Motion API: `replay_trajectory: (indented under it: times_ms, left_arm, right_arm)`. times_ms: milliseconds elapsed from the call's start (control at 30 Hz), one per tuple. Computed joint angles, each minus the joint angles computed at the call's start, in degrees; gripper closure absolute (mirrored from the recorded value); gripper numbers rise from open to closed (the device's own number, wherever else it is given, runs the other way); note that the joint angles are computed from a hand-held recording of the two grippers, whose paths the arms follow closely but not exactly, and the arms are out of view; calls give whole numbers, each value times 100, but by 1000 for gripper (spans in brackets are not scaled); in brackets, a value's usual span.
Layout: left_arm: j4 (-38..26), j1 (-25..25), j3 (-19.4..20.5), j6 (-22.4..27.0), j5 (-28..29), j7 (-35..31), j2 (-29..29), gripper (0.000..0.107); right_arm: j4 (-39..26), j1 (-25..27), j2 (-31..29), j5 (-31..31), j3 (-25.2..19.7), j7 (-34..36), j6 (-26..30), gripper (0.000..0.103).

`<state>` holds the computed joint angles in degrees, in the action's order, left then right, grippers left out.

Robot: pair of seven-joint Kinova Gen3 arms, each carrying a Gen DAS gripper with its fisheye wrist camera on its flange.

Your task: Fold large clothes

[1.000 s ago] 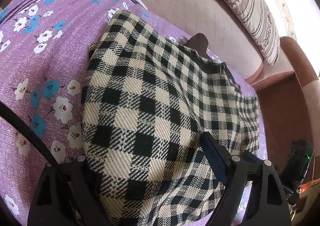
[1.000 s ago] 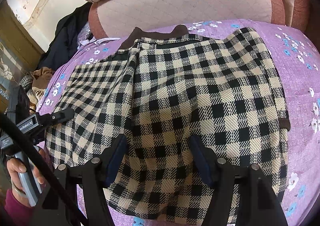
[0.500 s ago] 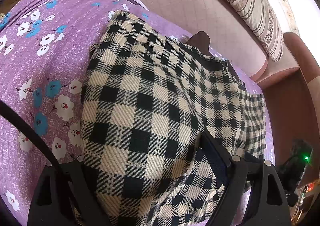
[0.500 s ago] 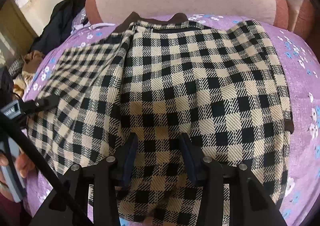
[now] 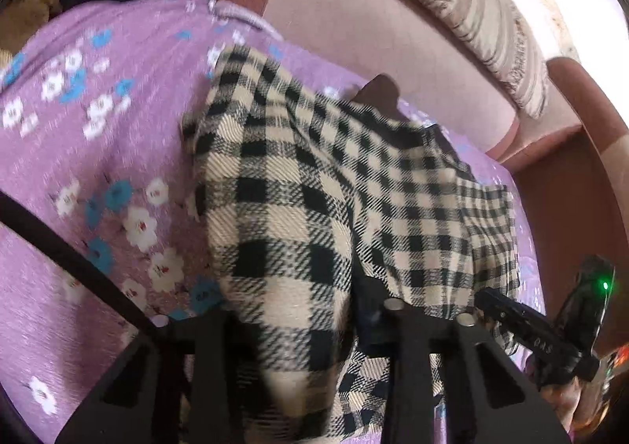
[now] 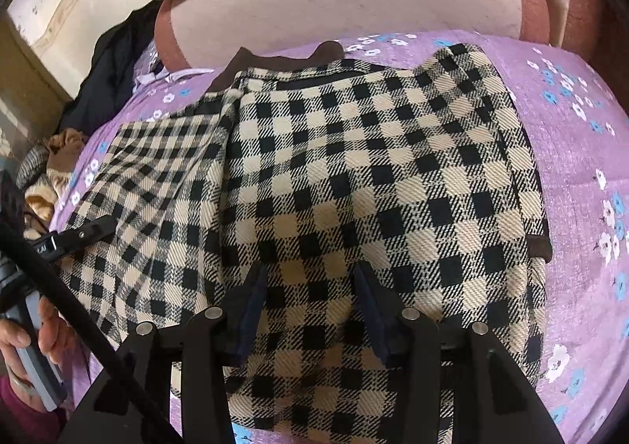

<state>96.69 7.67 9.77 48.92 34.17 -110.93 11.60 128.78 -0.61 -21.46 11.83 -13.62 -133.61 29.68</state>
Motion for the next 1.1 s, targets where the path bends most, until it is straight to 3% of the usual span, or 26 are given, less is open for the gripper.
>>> replay_trajectory:
  times_ms: [367,633,933,1100]
  left_arm:
    - [-349,173,-17,261,-468,470,60,83]
    - [-803,478,8,532,-1122,894,2,84]
    - [-1339,949,143,799,-1693,1379,-87,88]
    - [-1856,1506,382,977,-1987,1517,-60,89]
  right_arm:
    - [-30,-12,-65,-135,119,135,80,49]
    - [-61,64,-264,-265,217,257,256,48]
    - [32,-26,-649,-766,874,744,262,48]
    - [94,42,-848,-1140,1472,1063,331,48]
